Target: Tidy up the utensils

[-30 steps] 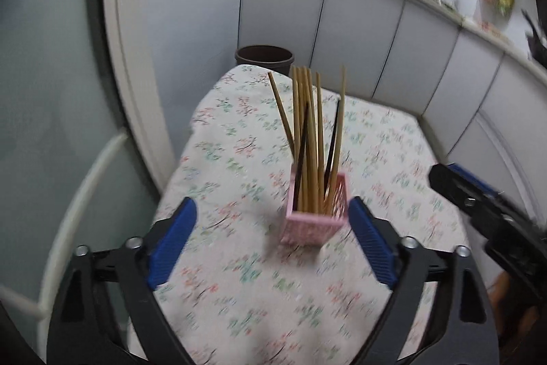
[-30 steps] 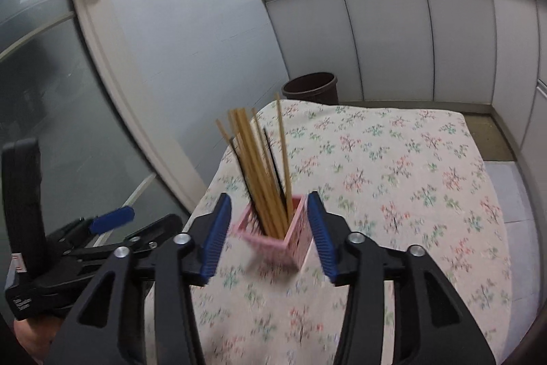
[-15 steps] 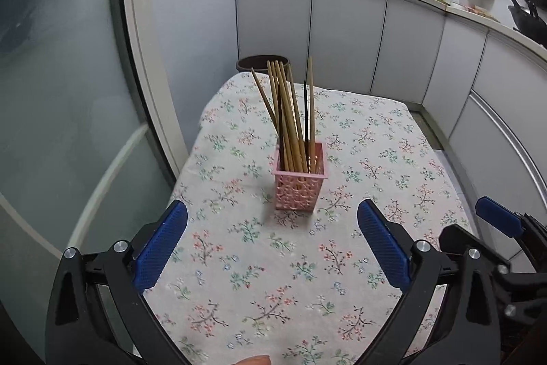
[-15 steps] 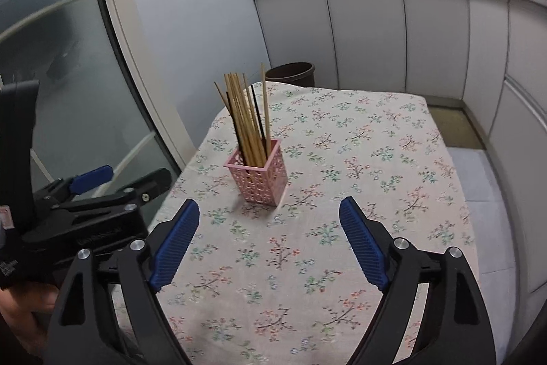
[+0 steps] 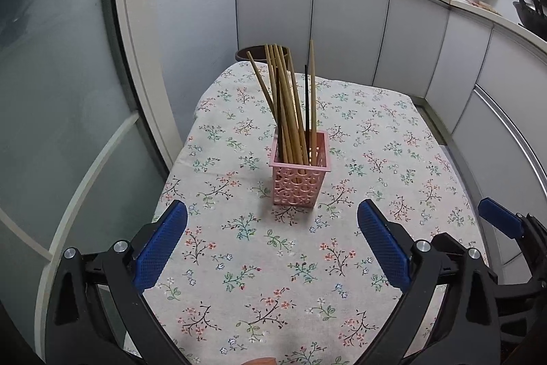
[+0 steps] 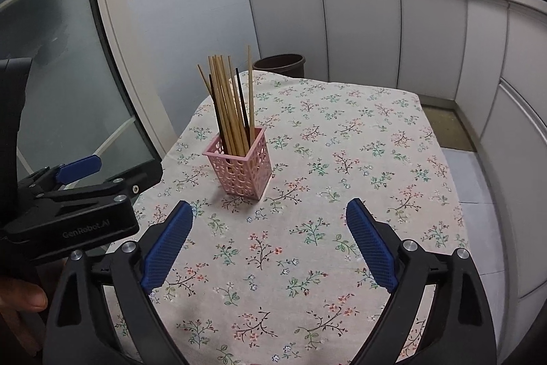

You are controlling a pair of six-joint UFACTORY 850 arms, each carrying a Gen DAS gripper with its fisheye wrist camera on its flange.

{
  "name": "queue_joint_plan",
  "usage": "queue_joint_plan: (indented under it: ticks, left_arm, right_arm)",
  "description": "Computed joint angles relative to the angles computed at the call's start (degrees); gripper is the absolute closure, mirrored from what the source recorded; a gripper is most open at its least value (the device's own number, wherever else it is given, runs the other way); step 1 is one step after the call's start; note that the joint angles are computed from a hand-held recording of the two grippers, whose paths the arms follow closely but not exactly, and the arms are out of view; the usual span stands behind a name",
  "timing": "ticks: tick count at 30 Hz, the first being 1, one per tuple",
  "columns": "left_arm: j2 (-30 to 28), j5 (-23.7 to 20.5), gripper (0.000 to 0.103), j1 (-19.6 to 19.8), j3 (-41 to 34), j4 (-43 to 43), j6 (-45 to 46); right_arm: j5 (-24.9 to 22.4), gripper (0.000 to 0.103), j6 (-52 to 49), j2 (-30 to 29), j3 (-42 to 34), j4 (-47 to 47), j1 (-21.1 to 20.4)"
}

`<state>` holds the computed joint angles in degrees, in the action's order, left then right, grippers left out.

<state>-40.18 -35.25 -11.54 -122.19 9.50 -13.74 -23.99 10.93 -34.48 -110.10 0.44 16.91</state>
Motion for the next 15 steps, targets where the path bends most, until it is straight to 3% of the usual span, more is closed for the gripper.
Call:
queue_joint_plan:
  ticks: [15]
  left_arm:
    - [0.31,0.64,0.007,-0.14,0.62,1.87,-0.68]
  right_arm:
    - [-0.84,0.013,-0.97,-0.8,-1.15,2.38,-0.16]
